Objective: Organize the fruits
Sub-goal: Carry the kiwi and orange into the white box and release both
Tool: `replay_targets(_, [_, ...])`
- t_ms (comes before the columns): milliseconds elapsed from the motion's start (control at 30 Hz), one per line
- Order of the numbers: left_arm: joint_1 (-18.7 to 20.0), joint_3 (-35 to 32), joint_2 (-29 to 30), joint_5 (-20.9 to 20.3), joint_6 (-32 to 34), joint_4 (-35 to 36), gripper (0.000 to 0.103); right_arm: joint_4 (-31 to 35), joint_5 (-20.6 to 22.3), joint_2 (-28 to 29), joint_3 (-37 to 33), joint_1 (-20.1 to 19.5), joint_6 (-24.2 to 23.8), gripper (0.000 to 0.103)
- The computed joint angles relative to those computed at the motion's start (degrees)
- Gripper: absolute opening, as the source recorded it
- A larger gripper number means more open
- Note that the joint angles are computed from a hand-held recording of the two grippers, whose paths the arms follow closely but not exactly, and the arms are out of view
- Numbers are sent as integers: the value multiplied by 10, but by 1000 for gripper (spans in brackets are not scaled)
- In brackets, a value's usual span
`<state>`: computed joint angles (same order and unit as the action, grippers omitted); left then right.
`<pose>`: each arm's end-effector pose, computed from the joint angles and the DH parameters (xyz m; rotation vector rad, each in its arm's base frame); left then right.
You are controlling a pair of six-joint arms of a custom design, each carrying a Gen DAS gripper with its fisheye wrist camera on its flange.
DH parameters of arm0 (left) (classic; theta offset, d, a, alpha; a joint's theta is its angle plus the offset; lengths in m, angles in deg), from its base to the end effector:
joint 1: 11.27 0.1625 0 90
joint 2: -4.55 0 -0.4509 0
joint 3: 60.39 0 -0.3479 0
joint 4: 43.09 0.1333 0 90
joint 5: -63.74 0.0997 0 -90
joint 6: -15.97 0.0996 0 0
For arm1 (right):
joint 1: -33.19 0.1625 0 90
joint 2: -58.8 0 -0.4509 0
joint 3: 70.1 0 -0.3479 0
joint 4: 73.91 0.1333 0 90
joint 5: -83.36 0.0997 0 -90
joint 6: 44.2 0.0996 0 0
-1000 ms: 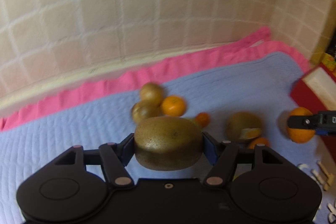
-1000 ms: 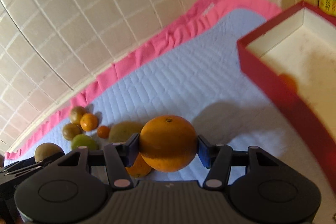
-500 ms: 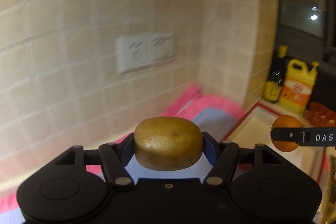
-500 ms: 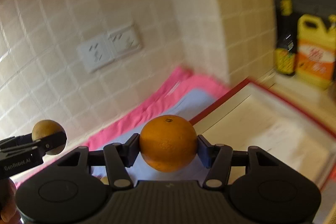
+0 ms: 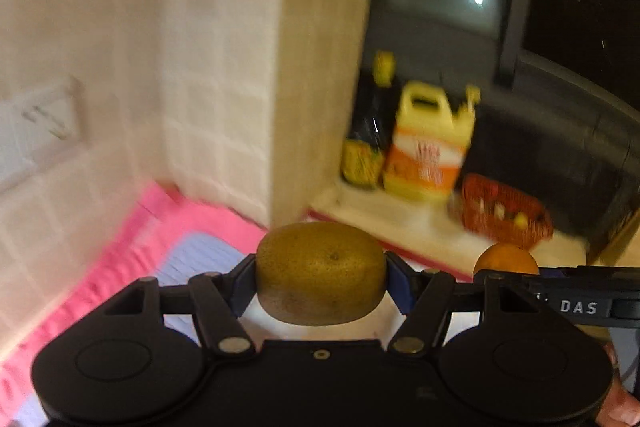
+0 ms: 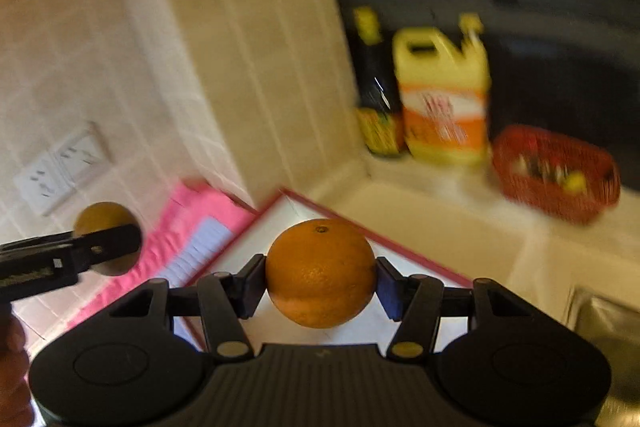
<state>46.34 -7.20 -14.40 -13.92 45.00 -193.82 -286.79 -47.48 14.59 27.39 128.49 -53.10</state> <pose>-0.3230 -0.7978 0.0706 1.4001 2.4998 -0.6830 0.1267 -0.6276 0.2652 -0.2716 -2.0891 1.3930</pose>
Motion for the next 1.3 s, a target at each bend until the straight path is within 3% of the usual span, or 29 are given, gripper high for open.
replay_targets(133, [1, -42, 43, 22, -28, 77, 78, 74, 39, -19, 16, -45, 59, 59])
replay_targets(267, [8, -80, 74, 32, -41, 148, 78, 114, 64, -13, 16, -68, 76, 59])
replay_targets(600, [8, -75, 90, 59, -36, 177, 78, 145, 64, 4, 10, -82, 102, 59])
replay_targets(933, [2, -55, 87, 93, -23, 173, 79, 163, 63, -3, 10, -83, 107, 61])
replay_targets(1300, [-3, 35, 32, 79, 17, 43, 80, 121, 43, -10, 21, -69, 90, 68])
